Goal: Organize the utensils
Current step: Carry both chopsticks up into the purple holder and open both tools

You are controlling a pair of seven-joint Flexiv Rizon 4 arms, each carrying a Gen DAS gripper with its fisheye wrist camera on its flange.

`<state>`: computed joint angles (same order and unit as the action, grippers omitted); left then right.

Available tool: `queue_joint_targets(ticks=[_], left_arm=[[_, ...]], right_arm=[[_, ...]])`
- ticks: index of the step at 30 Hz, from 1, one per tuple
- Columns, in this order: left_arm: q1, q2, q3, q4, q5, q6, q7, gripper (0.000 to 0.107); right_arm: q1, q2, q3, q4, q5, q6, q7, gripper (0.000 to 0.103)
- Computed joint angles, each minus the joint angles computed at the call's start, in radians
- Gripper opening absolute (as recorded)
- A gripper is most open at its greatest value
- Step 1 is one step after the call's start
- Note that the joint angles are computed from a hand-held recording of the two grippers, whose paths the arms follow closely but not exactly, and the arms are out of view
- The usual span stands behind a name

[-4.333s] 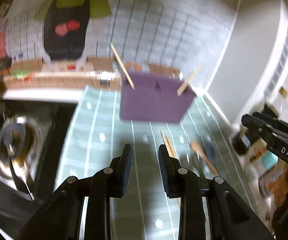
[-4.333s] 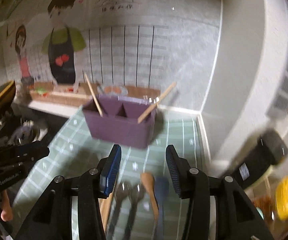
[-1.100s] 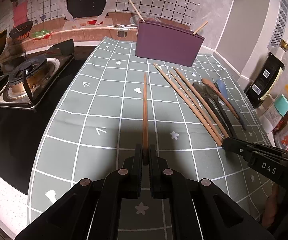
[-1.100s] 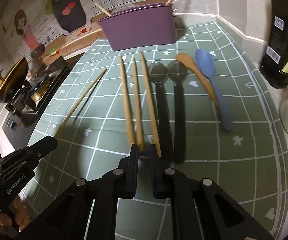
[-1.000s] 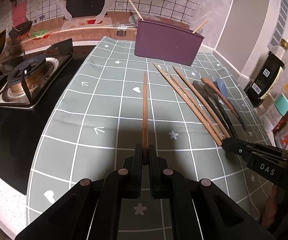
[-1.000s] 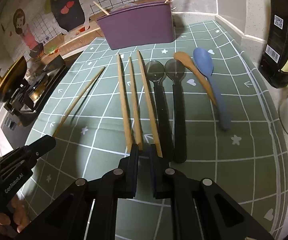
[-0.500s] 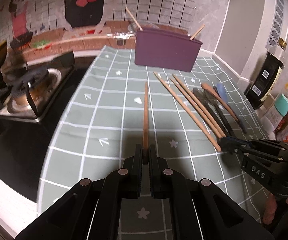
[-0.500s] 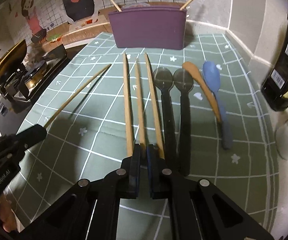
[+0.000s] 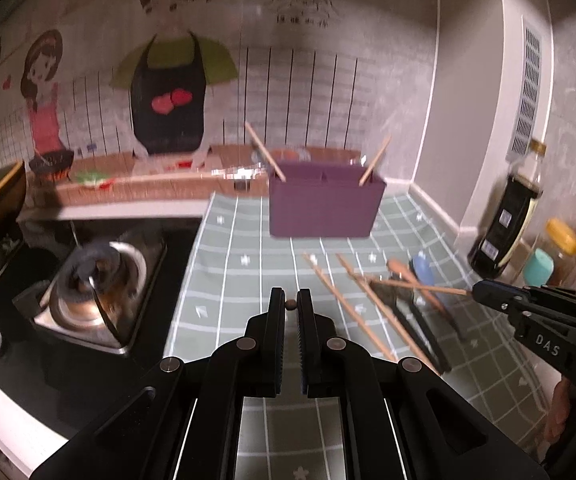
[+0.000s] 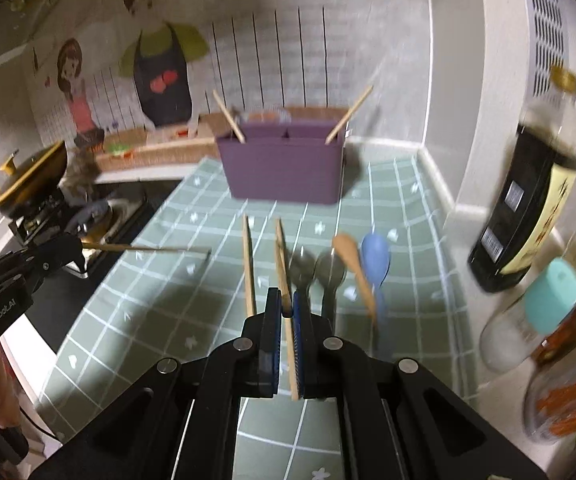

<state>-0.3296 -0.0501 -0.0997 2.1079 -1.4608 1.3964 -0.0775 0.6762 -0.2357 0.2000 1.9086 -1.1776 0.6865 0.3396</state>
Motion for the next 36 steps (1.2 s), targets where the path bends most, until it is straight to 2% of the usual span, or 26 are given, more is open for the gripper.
queue_joint_targets(ticks=[4,10,14,20,22,28,31,36], left_arm=[[0.005,0.001,0.001,-0.034,-0.015,-0.025,0.015,0.006],[0.050,-0.003,0.015,-0.086,0.097,-0.136,-0.102,0.006],[0.071,-0.001,0.014,-0.139,0.128,-0.195,-0.125,0.006],[0.134,-0.043,0.012,-0.326,0.216,-0.366,-0.244,0.006],[0.153,-0.075,0.000,-0.409,0.237,-0.406,-0.279,0.006],[0.183,-0.188,-0.055,-0.627,0.312,-0.416,-0.319,0.006],[0.199,-0.259,-0.088,-0.726,0.359,-0.423,-0.346,0.006],[0.220,-0.407,-0.129,-0.905,0.490,-0.477,-0.469,0.006]], right_arm=[[0.001,0.023,-0.001,-0.013,-0.025,-0.045,-0.015,0.006],[0.002,0.033,-0.001,-0.076,-0.047,-0.118,-0.094,0.006],[0.002,0.045,-0.002,-0.121,-0.067,-0.157,-0.146,0.006],[-0.010,0.064,-0.007,-0.227,-0.084,-0.182,-0.271,0.006],[-0.011,0.060,-0.015,-0.279,-0.097,-0.189,-0.316,0.006],[0.005,0.003,-0.057,-0.447,-0.115,-0.239,-0.453,0.006],[0.000,-0.037,-0.090,-0.523,-0.099,-0.226,-0.502,0.006],[-0.023,-0.095,-0.138,-0.593,-0.029,-0.168,-0.552,0.006]])
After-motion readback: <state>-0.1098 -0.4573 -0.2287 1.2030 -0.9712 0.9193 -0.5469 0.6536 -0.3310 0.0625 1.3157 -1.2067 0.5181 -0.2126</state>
